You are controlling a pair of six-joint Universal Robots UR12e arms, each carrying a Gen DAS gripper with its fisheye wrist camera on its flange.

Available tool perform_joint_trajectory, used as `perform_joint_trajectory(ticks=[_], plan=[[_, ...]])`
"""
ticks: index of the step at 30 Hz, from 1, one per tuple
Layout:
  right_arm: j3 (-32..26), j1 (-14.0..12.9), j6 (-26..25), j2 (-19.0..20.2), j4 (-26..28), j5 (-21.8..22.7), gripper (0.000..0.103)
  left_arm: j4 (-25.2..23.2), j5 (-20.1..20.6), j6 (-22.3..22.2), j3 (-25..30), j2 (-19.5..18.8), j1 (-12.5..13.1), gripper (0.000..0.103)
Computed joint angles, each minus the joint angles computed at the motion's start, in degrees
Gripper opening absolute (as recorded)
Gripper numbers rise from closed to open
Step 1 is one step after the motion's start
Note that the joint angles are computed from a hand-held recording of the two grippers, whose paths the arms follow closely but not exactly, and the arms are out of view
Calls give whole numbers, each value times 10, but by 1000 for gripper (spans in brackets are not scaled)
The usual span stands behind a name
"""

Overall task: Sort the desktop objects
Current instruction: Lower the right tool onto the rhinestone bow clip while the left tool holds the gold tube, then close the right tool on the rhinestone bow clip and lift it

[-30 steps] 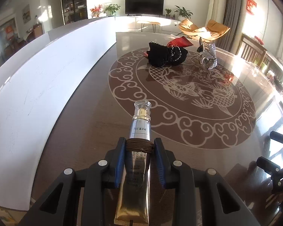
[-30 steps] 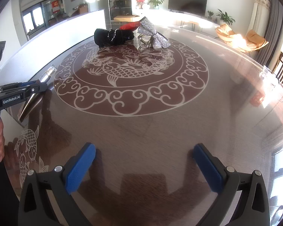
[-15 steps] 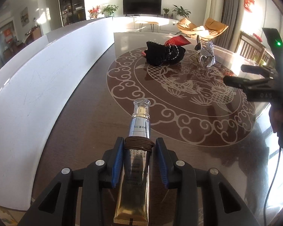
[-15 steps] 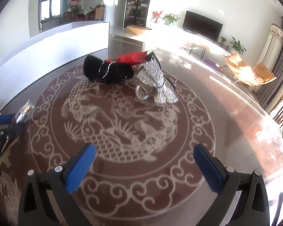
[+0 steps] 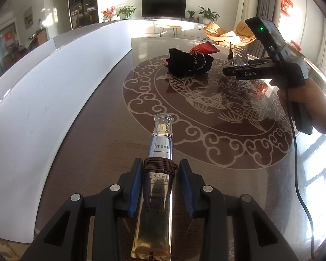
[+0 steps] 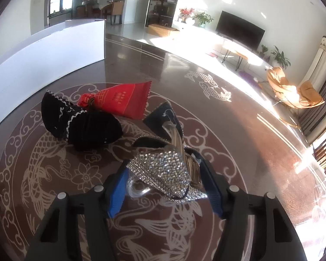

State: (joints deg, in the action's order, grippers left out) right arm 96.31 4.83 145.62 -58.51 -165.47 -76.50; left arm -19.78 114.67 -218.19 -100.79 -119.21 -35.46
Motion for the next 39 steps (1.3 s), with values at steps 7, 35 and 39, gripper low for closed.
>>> perform_joint_trajectory(ticks=[7, 35, 39], plan=[[54, -13, -33, -57, 55, 30, 63, 1, 0, 1, 0, 0, 0, 34], [181, -63, -3, -151, 62, 143, 94, 8, -12, 13, -1, 0, 2, 41], [188, -58, -10, -147, 41, 127, 94, 19, -88, 51, -12, 8, 12, 103]])
